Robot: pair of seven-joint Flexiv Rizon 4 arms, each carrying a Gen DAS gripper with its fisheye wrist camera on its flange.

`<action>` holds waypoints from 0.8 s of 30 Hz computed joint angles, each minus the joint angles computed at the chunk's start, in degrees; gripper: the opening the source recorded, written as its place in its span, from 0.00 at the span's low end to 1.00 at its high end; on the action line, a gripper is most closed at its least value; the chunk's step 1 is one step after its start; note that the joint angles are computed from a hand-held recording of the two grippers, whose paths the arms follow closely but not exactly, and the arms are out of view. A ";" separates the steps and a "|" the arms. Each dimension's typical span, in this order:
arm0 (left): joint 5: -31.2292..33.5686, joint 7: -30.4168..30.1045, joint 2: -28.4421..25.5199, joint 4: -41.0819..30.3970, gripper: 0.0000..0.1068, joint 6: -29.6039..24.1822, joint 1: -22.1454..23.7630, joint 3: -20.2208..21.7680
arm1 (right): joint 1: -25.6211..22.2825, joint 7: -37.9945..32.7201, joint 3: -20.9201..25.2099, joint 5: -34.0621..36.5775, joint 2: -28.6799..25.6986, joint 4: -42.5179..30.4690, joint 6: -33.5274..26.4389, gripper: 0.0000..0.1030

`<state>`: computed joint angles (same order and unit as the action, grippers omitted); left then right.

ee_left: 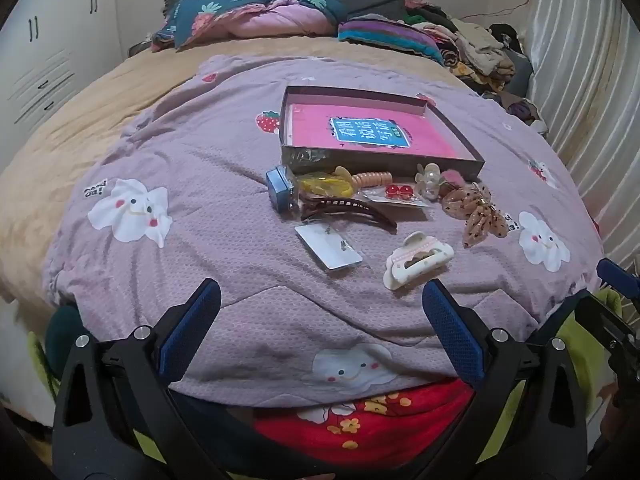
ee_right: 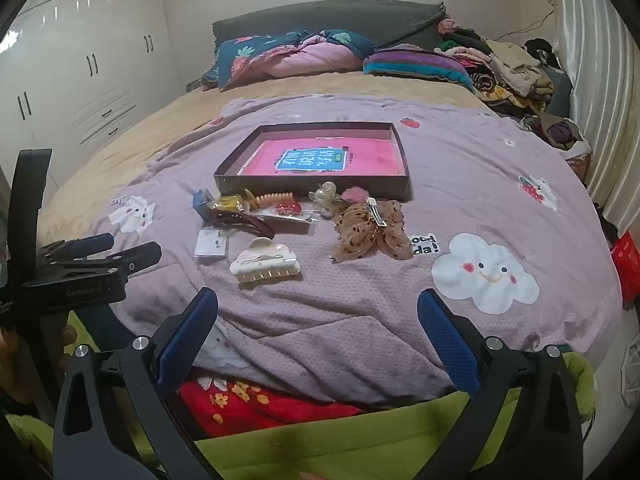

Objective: Organize jewelry

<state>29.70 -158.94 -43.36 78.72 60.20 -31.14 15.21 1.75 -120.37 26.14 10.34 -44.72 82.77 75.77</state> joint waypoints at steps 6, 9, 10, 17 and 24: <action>0.08 -0.25 -0.02 0.11 0.89 0.55 0.00 0.08 | 0.29 0.21 -0.37 -0.30 0.07 0.31 0.69 0.96; 0.03 -0.08 -0.06 0.00 0.89 0.31 0.01 0.03 | 0.02 0.15 0.03 -0.32 -0.01 0.27 0.54 0.96; 0.10 -0.29 -0.03 0.10 0.89 0.58 -0.01 0.10 | 0.03 0.17 0.01 -0.35 -0.01 0.26 0.50 0.96; -0.01 -0.19 -0.11 -0.03 0.89 0.39 0.00 0.06 | 0.03 0.21 0.07 -0.33 -0.03 0.29 0.59 0.96; 0.24 -0.43 -0.07 0.06 0.89 0.60 -0.11 0.24 | -0.01 0.21 0.13 -0.39 -0.07 0.35 0.69 0.96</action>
<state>29.94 -159.37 -43.43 78.78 60.80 -31.25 15.46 1.74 -120.16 26.27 9.94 -44.79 83.12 76.47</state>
